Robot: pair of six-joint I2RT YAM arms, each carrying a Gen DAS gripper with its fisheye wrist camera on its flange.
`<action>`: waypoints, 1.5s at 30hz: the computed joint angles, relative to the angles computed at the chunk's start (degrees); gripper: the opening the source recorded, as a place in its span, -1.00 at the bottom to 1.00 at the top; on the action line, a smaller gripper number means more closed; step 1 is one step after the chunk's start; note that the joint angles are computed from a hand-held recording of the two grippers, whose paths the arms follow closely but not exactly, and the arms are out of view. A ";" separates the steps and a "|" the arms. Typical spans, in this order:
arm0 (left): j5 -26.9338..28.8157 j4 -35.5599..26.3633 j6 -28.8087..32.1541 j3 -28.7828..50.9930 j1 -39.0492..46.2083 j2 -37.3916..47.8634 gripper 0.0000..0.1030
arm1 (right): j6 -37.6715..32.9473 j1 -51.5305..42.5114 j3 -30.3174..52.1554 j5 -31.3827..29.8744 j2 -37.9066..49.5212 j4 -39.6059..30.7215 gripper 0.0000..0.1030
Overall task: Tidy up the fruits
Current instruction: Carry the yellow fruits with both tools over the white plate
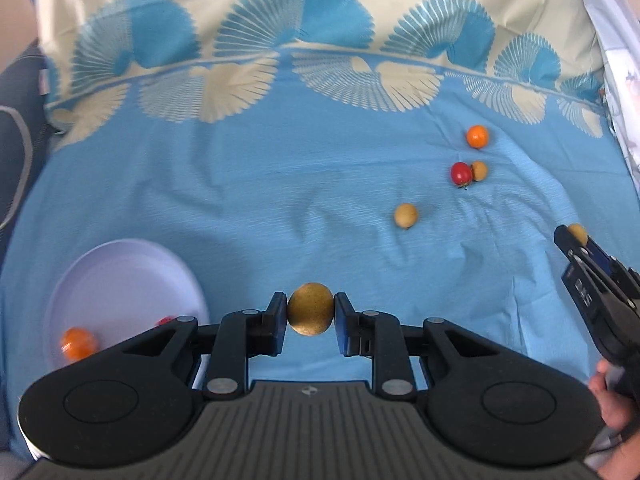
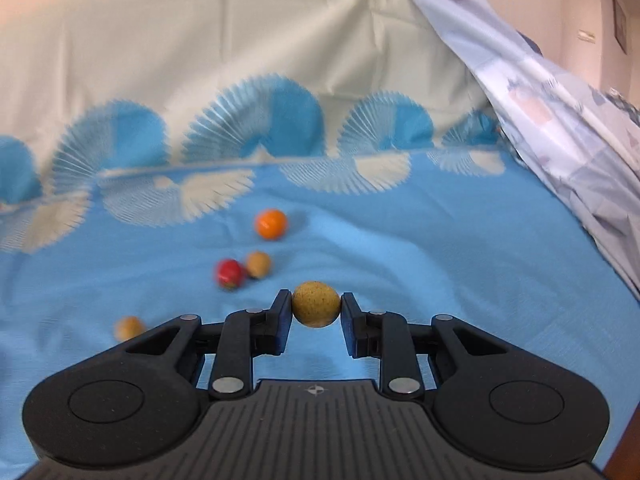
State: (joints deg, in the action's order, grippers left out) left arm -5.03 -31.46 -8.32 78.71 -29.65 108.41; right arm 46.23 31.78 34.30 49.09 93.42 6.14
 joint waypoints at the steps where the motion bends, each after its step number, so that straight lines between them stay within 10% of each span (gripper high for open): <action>1: 0.00 -0.61 0.02 -2.26 0.84 -3.10 -0.47 | 1.37 3.47 0.36 0.97 -3.22 -3.96 -0.47; 7: 0.96 -4.27 1.51 -14.82 7.56 -22.37 -0.47 | 9.00 24.61 9.92 3.65 -11.06 -22.93 -0.47; 18: 10.89 -13.97 13.11 -26.70 30.47 -47.06 -0.47 | 9.80 43.19 33.35 3.97 0.27 -34.47 -0.46; 29: 21.74 -17.54 21.10 -28.26 46.43 -50.96 -0.47 | 9.73 47.60 47.15 3.40 9.37 -44.39 -0.47; 45: 22.70 -16.41 20.56 -28.74 47.87 -49.64 -0.47 | 9.26 47.57 50.41 2.66 11.84 -47.29 -0.47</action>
